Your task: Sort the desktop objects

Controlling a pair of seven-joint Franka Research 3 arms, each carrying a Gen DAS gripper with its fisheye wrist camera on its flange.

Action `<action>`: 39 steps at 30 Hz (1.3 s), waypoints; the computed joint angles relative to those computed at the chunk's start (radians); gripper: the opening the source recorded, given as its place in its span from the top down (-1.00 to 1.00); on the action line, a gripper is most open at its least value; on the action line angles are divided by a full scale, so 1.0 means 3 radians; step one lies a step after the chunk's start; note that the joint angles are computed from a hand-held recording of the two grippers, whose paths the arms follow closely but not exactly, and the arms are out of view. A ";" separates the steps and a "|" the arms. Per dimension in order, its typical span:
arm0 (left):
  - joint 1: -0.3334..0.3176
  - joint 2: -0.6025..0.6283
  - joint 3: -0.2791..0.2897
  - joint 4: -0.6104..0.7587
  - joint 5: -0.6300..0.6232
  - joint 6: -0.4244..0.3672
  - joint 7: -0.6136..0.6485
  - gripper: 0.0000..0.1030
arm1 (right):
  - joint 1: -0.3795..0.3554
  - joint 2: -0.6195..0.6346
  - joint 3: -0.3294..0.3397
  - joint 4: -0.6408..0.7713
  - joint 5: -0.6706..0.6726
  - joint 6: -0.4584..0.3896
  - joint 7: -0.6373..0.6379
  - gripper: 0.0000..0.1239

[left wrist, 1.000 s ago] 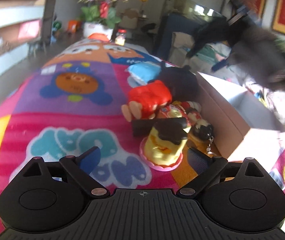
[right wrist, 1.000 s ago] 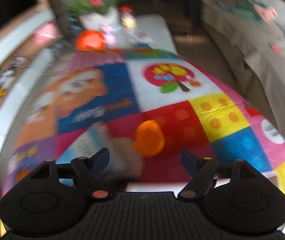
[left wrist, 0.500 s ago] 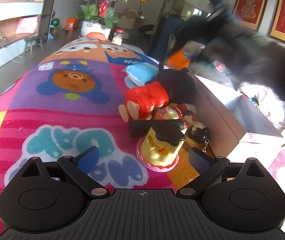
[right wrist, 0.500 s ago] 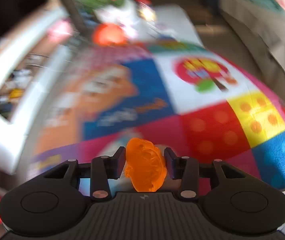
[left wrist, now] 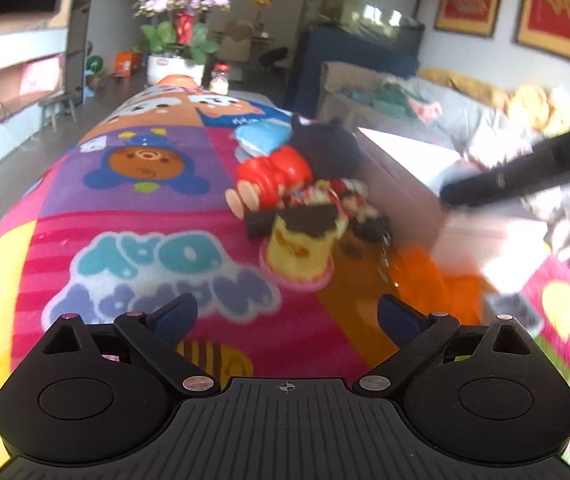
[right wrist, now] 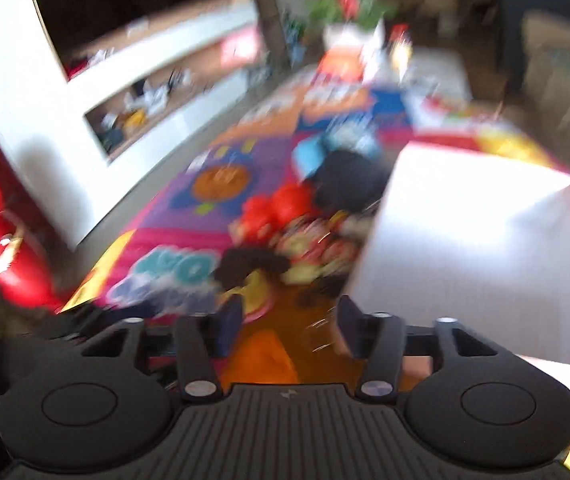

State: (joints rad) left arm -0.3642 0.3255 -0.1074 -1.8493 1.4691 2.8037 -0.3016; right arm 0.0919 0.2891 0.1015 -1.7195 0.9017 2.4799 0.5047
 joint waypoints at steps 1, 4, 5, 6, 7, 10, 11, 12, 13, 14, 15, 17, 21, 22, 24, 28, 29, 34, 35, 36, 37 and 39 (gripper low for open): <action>-0.0012 -0.0016 -0.0010 -0.0020 0.0004 -0.0008 0.0054 -0.94 | -0.0086 -0.0088 0.0066 -0.0158 0.0358 0.0185 -0.0335 -0.17; -0.0022 0.0031 -0.0072 0.0051 -0.0309 -0.0060 0.0457 -0.94 | -0.0240 -0.0286 0.0071 -0.0418 0.1333 0.0448 -0.1121 -0.45; -0.0057 0.0054 -0.0059 0.0097 -0.0292 -0.0058 0.0484 -0.94 | -0.0249 -0.0312 0.0030 -0.0462 0.1560 0.0530 -0.1258 -0.56; -0.0104 0.0077 -0.0041 0.0147 -0.0222 -0.0056 0.0465 -0.94 | -0.0243 -0.0305 -0.0018 -0.0470 0.1716 0.0635 -0.1314 -0.61; -0.0143 0.0098 -0.0027 0.0192 -0.0158 -0.0050 0.0445 -0.95 | -0.0225 -0.0259 -0.0064 -0.0432 0.1774 0.0756 -0.1256 -0.64; -0.0221 0.0173 -0.0026 0.0305 -0.0107 -0.0056 0.0538 -0.96 | -0.0183 -0.0023 -0.0136 -0.0246 0.1656 0.1089 -0.0849 -0.64; -0.0246 0.0195 -0.0025 0.0336 -0.0120 -0.0088 0.0617 -0.96 | -0.0188 0.0061 -0.0128 -0.0173 0.1641 0.1188 -0.0767 -0.64; -0.0286 0.0205 -0.0012 0.0356 -0.0087 -0.0140 0.0653 -0.96 | -0.0204 0.0164 -0.0099 -0.0084 0.1661 0.1262 -0.0738 -0.65; -0.0323 0.0203 0.0004 0.0361 -0.0043 -0.0206 0.0653 -0.96 | -0.0224 0.0282 -0.0069 0.0015 0.1658 0.1305 -0.0684 -0.66; -0.0346 0.0192 0.0012 0.0352 -0.0017 -0.0272 0.0642 -0.96 | -0.0238 0.0365 -0.0057 0.0095 0.1557 0.1289 -0.0528 -0.66; -0.0345 0.0183 0.0013 0.0343 -0.0024 -0.0304 0.0632 -0.96 | -0.0276 0.0431 -0.0046 0.0142 0.1451 0.1196 -0.0370 -0.66; -0.0308 0.0175 0.0002 0.0331 -0.0108 -0.0304 0.0621 -0.96 | -0.0341 0.0508 -0.0030 0.0214 0.1200 0.0942 -0.0004 -0.66; -0.0262 0.0206 -0.0003 0.0355 -0.0291 -0.0257 0.0677 -0.96 | -0.0449 0.0543 0.0159 0.0243 0.1171 0.0820 -0.0107 -0.66; -0.0264 0.0228 0.0003 0.0378 -0.0309 -0.0241 0.0704 -0.96 | -0.0482 0.0536 0.0178 0.0243 0.1162 0.0708 -0.0127 -0.66; -0.0289 0.0270 0.0024 0.0427 -0.0313 -0.0228 0.0738 -0.96 | -0.0491 0.0436 0.0209 0.0130 0.1245 0.0752 -0.0304 -0.66; -0.0343 0.0300 0.0068 0.0454 -0.0283 -0.0269 0.0708 -0.96 | -0.0471 0.0009 0.0185 -0.0384 0.1542 0.0854 -0.1062 -0.66; -0.0351 0.0309 0.0070 0.0465 -0.0310 -0.0319 0.0722 -0.96 | -0.0444 -0.0099 0.0139 -0.0529 0.1507 0.0804 -0.1123 -0.66; -0.0351 0.0399 0.0084 0.0602 -0.0462 -0.0409 0.0820 -0.73 | -0.0115 -0.0274 -0.0041 -0.1015 0.1179 0.1208 -0.0967 -0.66; -0.0355 0.0434 0.0089 0.0655 -0.0494 -0.0418 0.0874 -0.71 | -0.0065 -0.0256 -0.0053 -0.1061 0.1100 0.1312 -0.0875 -0.66; -0.0366 0.0473 0.0098 0.0713 -0.0522 -0.0431 0.0930 -0.71 | -0.0038 -0.0240 -0.0060 -0.1092 0.1030 0.1354 -0.0781 -0.66; -0.0376 0.0520 0.0105 0.0782 -0.0569 -0.0463 0.1013 -0.71 | -0.0061 -0.0229 -0.0038 -0.1098 0.1112 0.1330 -0.0800 -0.66; -0.0400 0.0622 0.0120 0.0930 -0.0687 -0.0536 0.1195 -0.71 | -0.0076 -0.0217 0.0006 -0.1095 0.1355 0.1417 -0.0963 -0.66</action>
